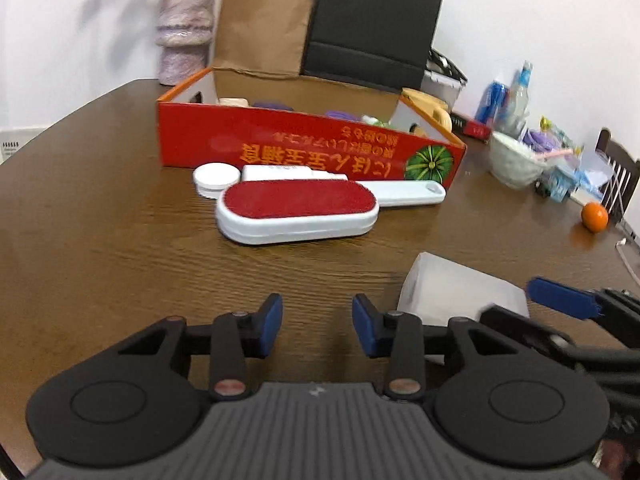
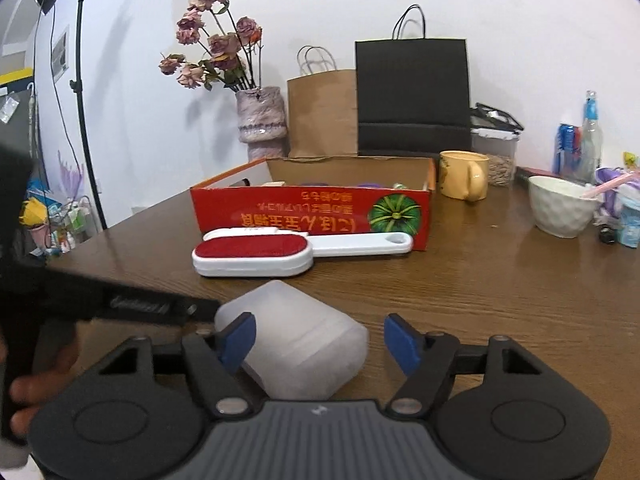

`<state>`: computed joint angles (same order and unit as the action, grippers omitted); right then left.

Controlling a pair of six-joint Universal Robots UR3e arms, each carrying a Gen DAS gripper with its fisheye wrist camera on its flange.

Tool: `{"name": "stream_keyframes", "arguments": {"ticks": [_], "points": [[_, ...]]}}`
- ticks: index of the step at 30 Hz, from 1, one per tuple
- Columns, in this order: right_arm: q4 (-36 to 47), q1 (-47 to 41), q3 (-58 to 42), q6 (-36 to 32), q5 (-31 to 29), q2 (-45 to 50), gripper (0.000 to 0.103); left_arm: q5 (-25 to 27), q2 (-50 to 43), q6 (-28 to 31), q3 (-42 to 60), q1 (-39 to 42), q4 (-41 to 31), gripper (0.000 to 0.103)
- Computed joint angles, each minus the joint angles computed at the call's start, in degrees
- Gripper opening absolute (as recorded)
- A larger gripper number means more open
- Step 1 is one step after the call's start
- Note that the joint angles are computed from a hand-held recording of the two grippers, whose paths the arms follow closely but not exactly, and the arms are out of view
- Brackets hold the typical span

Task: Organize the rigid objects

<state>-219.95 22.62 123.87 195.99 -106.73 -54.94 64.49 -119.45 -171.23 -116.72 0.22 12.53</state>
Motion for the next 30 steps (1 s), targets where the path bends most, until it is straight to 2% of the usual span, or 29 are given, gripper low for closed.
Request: {"name": "stream_keyframes", "arguments": {"ticks": [2,5,8,10,12,14,16,17,18,21,27,30], "points": [[1.62,0.18,-1.94,-0.63,-1.01,0.33,0.063,-1.87,1.27,-0.37,-2.07,1.35,2.47,0.04],[3.16,1.13,-1.87,-0.24,-4.75,-1.03,0.062,-4.39,1.91,-0.86,-1.11,1.54,3.35,0.05],[2.18,-0.07,2.6,5.53,-3.75,-4.02,0.062,-5.58,-0.17,-0.37,3.83,-0.94,1.71,0.055],[-2.64,-0.73,5.78,11.7,-3.09,-3.5,0.061,-4.17,-1.82,0.12,7.4,-3.58,-1.26,0.055],[-7.55,-2.73,8.42,16.72,1.16,-2.14,0.057,-3.02,-3.19,0.08,8.9,-5.39,-2.89,0.052],[-8.86,-4.57,8.79,19.5,4.44,-0.82,0.053,-4.68,-3.81,-1.09,7.81,-4.98,-0.93,0.05],[-10.67,-6.45,8.18,20.98,8.14,1.05,0.041,-6.18,-2.86,-0.51,6.96,-4.39,-2.17,0.048],[-13.3,-8.33,8.22,21.73,12.37,2.46,0.036,-7.37,-2.39,0.02,5.82,-3.7,-1.98,0.047],[-14.14,-9.1,7.57,22.67,14.18,3.42,0.033,-7.64,-2.29,-0.54,4.23,-3.19,0.25,0.042],[-13.98,-10.43,4.58,22.63,17.24,5.6,0.029,-10.19,-1.42,0.2,0.75,-0.45,2.83,0.036],[-7.42,-10.63,1.43,20.45,17.83,3.6,0.032,-11.02,-1.73,-1.25,1.58,0.79,1.76,0.039],[-6.7,-10.53,1.79,20.39,18.02,2.86,0.032,-13.44,-2.19,0.21,1.82,1.91,0.85,0.04]]}}
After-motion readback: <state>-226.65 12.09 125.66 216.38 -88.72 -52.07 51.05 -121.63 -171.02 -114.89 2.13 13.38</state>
